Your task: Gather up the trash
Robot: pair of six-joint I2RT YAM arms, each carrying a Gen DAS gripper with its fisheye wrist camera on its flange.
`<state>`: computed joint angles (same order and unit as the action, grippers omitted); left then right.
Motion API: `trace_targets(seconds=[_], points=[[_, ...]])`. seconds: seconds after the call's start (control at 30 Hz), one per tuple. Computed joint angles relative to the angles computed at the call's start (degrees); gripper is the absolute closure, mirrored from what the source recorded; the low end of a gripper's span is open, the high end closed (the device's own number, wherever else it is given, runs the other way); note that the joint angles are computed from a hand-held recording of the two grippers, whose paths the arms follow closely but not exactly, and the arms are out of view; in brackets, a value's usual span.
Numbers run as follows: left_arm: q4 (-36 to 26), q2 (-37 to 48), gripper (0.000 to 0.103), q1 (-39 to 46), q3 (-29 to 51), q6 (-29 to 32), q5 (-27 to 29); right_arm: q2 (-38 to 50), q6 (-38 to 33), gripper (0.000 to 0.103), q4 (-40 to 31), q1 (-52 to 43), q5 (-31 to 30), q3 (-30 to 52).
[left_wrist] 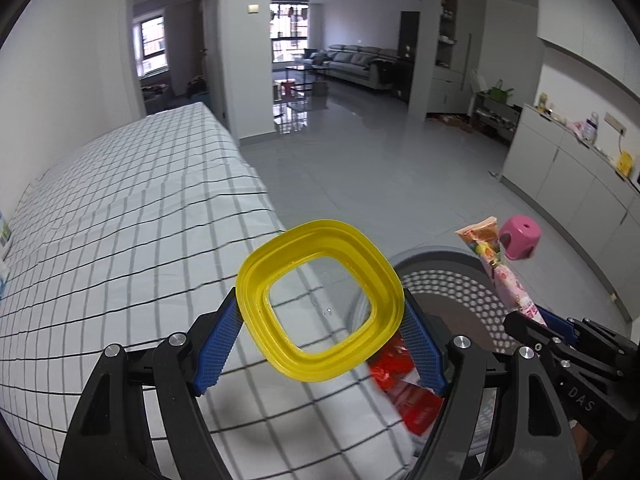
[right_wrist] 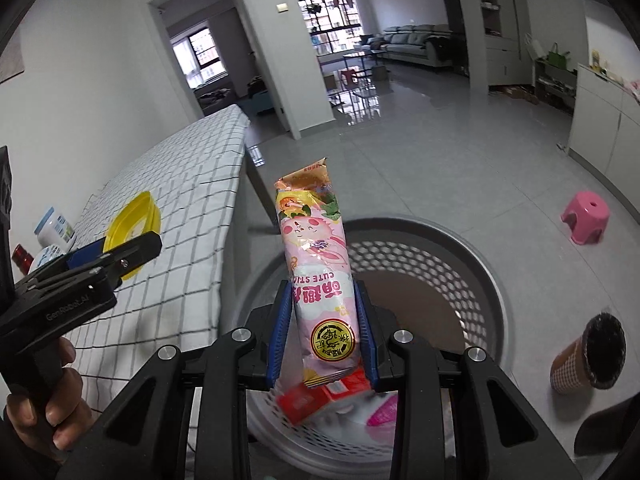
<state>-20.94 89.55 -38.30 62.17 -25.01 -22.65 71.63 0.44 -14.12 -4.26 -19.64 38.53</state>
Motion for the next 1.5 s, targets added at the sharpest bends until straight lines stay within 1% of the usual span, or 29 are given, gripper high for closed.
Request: trace_targets(seconds=[0.17,0.5,0.7,0.9,1.0,1.03,1.07,1.1,1.13,1.5], points=[[-0.51,3.22,0.029,-3.04,2.65,-0.62,-0.58,-0.56,-2.76,0.073,-0.7,-5.89,-3.36,-2.13],[-0.9,10.17,0.029,-8.27,6.92,-2.78,-0.07,3.19,-7.25,0.073,-1.28,-12.2,-6.38,-2.83],[-0.73,13.45,0.029,-10.61,7.73,-3.95,-0.4,4.98,-8.67,0.073,-0.99,-12.67,-6.37,-3.16],[-0.78,13.01,0.027,-10.33,6.52,-6.11,-0.23,5.4,-8.22,0.073,-0.64,-11.72,-5.73,-3.01],[-0.83,12.59,0.025,-9.85,6.19,-6.51,0.17,5.01,-8.14,0.069,0.0,-11.79,-5.91,-3.42],[-1.04,12.61,0.022,-9.71,6.27,-6.53,0.52,4.9,-7.99,0.065,0.13,-11.78,-5.98,-3.46],[-1.13,12.71,0.021,-9.53,6.46,-6.52,0.66,4.74,-7.78,0.063,0.39,-11.67,-5.91,-3.58],[-1.12,12.58,0.02,-9.55,6.35,-6.67,0.49,4.63,-7.77,0.058,0.73,-11.82,-5.96,-3.76],[-1.05,12.48,0.02,-9.56,6.24,-6.7,0.41,4.25,-7.56,0.056,1.1,-11.8,-5.9,-4.06],[-1.01,11.92,0.019,-9.42,5.75,-7.1,-0.64,3.81,-7.74,0.056,0.87,-12.37,-5.94,-4.49]])
